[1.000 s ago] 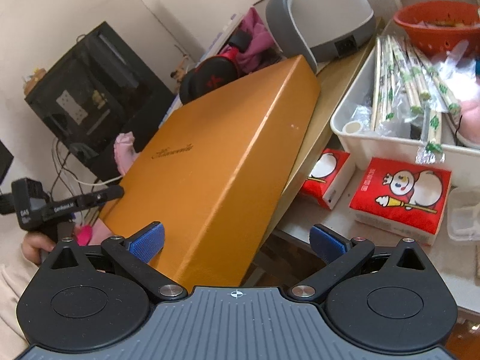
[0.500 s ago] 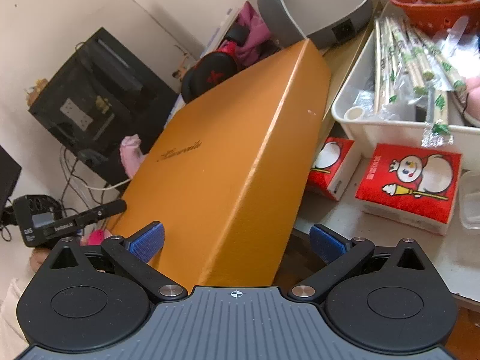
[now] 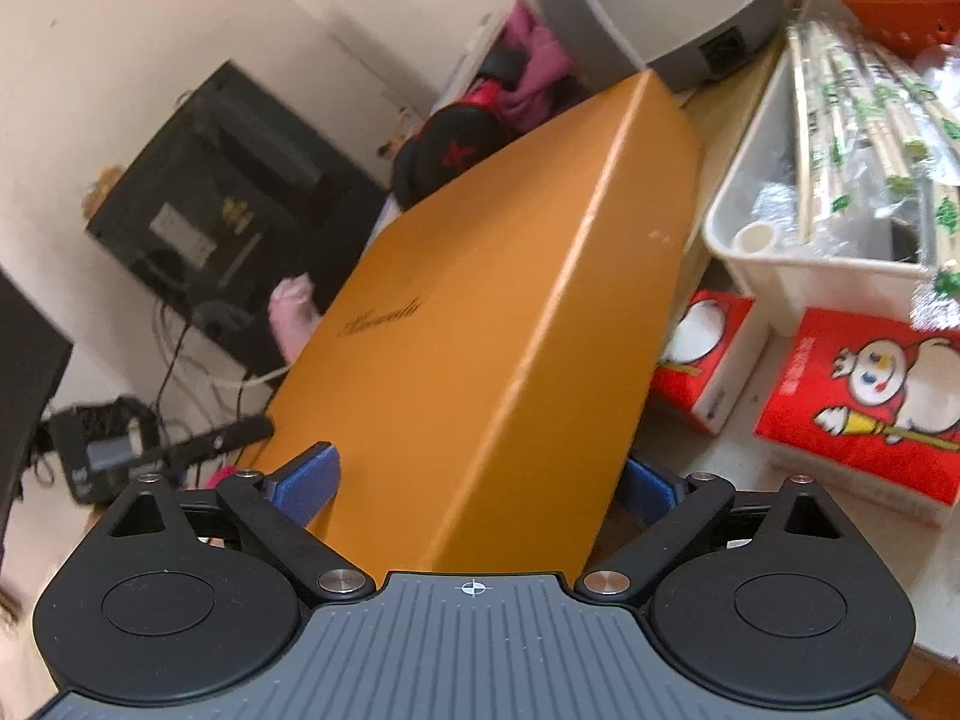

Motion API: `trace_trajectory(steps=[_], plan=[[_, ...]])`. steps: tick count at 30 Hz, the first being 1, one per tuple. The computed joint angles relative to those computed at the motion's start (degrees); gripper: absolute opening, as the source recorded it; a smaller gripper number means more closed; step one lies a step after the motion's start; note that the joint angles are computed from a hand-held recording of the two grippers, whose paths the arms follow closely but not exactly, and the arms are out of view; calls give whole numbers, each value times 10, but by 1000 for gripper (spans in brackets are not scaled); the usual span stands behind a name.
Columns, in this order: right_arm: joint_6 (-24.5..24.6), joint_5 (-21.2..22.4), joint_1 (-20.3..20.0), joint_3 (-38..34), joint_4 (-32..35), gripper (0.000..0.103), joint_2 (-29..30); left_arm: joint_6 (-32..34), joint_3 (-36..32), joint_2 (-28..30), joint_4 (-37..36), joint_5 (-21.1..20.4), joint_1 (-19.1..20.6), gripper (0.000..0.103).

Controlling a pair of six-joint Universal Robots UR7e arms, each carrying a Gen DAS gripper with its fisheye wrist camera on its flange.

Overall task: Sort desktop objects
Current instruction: 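Close the right gripper on one lid edge while the left gripper closes on the other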

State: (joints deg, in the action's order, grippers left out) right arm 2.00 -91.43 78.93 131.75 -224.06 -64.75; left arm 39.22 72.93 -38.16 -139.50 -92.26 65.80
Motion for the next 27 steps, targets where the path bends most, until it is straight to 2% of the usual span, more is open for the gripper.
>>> trace_trajectory(steps=[3, 5, 12, 21, 27], plan=[[4, -26, 6, -3, -5, 96, -3, -1, -4, 1, 5, 0, 0, 85], [8, -10, 1, 0, 3, 90, -9, -2, -6, 3, 5, -1, 0, 85], [17, -4, -3, 7, 1, 85, -15, -9, -7, 7, 0, -3, 1, 88], [-41, 9, 3, 16, -34, 82, -15, -24, -1, 6, -26, 2, -1, 95], [-70, 23, -1, 20, -53, 82, -13, -45, -4, 9, -45, -9, 2, 97]])
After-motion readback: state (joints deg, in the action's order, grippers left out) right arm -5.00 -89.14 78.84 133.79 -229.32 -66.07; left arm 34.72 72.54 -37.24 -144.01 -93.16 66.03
